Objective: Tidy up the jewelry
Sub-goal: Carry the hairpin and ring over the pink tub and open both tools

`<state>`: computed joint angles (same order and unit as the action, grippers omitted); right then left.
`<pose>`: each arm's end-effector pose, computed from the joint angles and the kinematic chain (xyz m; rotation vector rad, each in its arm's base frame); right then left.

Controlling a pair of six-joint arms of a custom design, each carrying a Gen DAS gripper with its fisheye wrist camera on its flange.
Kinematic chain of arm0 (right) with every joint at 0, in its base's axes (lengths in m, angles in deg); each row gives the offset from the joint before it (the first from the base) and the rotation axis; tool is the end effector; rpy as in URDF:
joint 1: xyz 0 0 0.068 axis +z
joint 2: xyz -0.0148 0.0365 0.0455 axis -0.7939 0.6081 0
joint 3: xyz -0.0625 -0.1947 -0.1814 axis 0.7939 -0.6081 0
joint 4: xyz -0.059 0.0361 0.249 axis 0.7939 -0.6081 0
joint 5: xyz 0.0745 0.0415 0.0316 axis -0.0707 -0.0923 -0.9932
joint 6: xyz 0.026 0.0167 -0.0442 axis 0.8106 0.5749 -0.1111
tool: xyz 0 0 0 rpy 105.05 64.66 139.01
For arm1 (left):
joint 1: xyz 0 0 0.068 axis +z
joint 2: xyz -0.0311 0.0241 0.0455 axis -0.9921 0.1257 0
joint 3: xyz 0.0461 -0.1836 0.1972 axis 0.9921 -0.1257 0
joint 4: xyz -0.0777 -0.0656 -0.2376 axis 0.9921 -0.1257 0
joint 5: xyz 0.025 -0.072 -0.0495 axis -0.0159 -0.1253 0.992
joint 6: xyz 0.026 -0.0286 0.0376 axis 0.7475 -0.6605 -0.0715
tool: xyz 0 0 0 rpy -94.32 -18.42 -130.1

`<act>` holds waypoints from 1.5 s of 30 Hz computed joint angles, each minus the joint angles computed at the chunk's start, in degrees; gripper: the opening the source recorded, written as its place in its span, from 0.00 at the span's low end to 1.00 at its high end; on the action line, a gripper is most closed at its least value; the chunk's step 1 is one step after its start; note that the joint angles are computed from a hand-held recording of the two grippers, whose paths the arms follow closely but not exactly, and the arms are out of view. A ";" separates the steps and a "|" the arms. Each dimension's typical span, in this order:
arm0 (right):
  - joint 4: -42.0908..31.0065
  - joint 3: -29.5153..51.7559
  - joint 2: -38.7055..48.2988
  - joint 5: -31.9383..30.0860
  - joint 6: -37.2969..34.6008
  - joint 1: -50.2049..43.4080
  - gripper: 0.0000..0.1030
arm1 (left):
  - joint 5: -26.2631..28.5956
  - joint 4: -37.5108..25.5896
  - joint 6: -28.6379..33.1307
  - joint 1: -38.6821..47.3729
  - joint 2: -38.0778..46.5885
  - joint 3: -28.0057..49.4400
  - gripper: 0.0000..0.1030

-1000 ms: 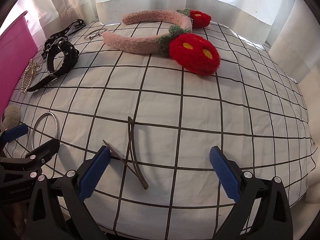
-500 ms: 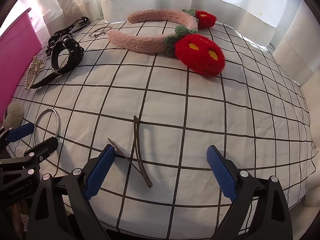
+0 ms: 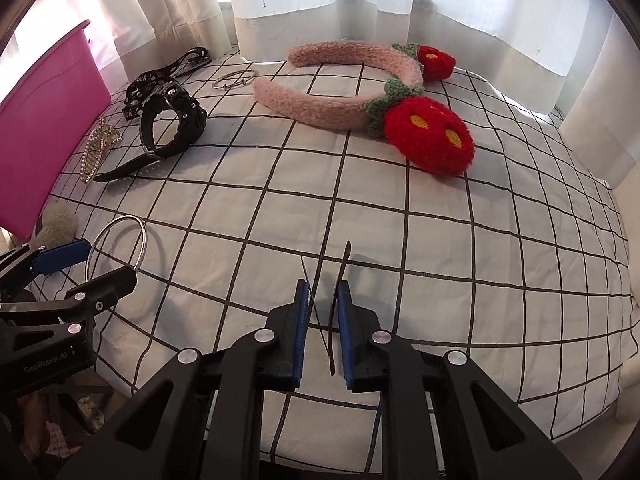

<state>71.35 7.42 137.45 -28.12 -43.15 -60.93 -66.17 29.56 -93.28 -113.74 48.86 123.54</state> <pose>0.2779 -0.0340 0.1237 -0.2484 2.6677 0.1259 0.2622 -0.1496 0.1397 0.0285 2.7254 -0.0327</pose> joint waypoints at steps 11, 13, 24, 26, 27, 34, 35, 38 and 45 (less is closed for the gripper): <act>-6.92 4.57 -6.92 -1.85 2.73 2.11 0.14 | -0.94 -2.51 4.12 3.78 -9.23 2.14 0.65; -8.67 6.66 -8.46 -1.75 3.45 3.62 0.14 | -0.92 -3.81 4.94 5.06 -12.04 2.95 0.65; -13.78 23.66 -8.96 -0.41 9.84 18.64 0.14 | 0.88 -11.79 12.64 20.00 -26.63 9.70 0.65; -14.19 27.81 -7.02 -0.35 11.07 22.04 0.14 | 2.18 -12.85 14.76 24.61 -28.34 11.17 0.65; -14.20 29.83 -5.96 -0.13 11.58 23.83 0.14 | 2.72 -13.30 16.07 27.02 -28.96 11.85 0.65; -15.82 46.00 4.56 1.32 14.58 35.58 0.14 | 8.07 -13.85 23.24 44.40 -28.52 15.33 0.65; -16.34 48.77 6.61 1.58 14.59 37.01 0.14 | 8.79 -13.53 24.03 46.60 -27.97 15.44 0.65; -18.93 57.88 13.09 2.21 15.04 41.17 0.14 | 10.85 -12.20 25.77 52.26 -25.62 15.95 0.65; -29.30 83.72 30.22 2.97 15.50 48.10 0.14 | 12.59 -7.32 28.23 60.64 -19.29 15.94 0.65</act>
